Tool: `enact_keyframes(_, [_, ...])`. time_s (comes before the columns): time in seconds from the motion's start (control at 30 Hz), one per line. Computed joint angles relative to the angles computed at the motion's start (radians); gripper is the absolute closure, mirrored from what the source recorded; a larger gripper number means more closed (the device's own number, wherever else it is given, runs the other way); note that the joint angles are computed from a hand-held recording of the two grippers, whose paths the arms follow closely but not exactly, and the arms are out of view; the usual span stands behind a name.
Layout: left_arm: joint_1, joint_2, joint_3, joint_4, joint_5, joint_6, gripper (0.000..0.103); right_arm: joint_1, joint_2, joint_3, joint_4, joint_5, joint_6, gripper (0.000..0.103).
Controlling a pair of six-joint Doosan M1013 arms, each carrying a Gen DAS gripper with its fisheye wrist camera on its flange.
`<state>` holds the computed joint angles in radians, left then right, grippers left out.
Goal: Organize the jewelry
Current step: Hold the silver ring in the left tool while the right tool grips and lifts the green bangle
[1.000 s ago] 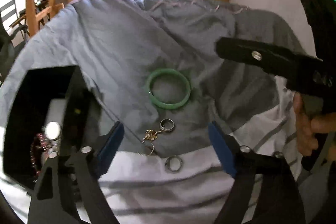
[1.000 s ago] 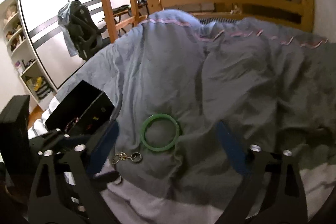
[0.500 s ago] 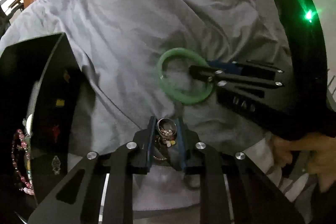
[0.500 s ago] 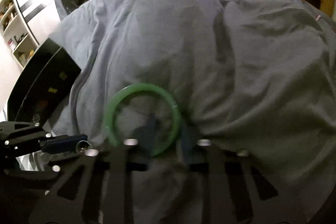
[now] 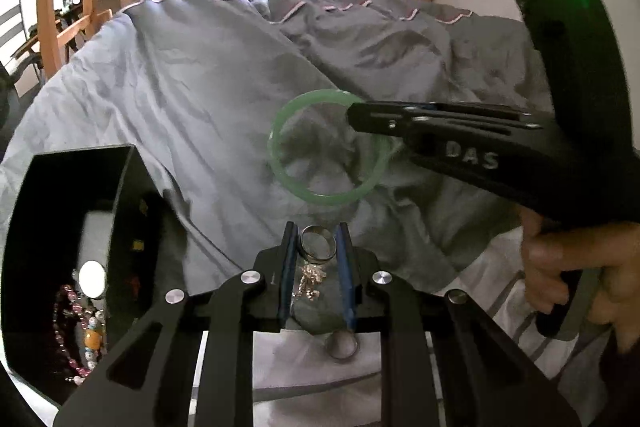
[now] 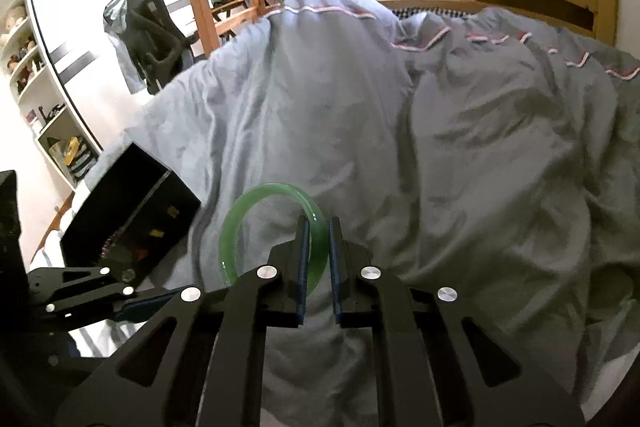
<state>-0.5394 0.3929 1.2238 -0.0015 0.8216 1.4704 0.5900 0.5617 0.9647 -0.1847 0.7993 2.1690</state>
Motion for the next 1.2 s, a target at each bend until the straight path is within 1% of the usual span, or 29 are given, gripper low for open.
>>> enact_keyframes(0.1, [-0.006, -0.01, 0.0, 0.017, -0.009, -0.025, 0.084, 0.006, -0.016, 0.01, -0.022, -0.005, 0.015, 0.093])
enact_keyframes(0.4, [0.005, -0.064, 0.053, 0.011, -0.081, -0.036, 0.084, 0.027, -0.05, 0.036, -0.085, 0.026, 0.068, 0.093])
enact_keyframes(0.73, [0.007, -0.12, 0.095, 0.051, -0.12, -0.086, 0.084, 0.061, -0.088, 0.06, -0.136, 0.051, 0.103, 0.093])
enact_keyframes(0.9, [0.012, -0.145, 0.112, 0.081, -0.12, -0.118, 0.084, 0.079, -0.086, 0.04, -0.151, 0.077, 0.1, 0.093])
enact_keyframes(1.2, [0.042, -0.18, 0.131, 0.147, -0.106, -0.201, 0.084, 0.116, -0.036, -0.058, -0.151, 0.125, 0.041, 0.093])
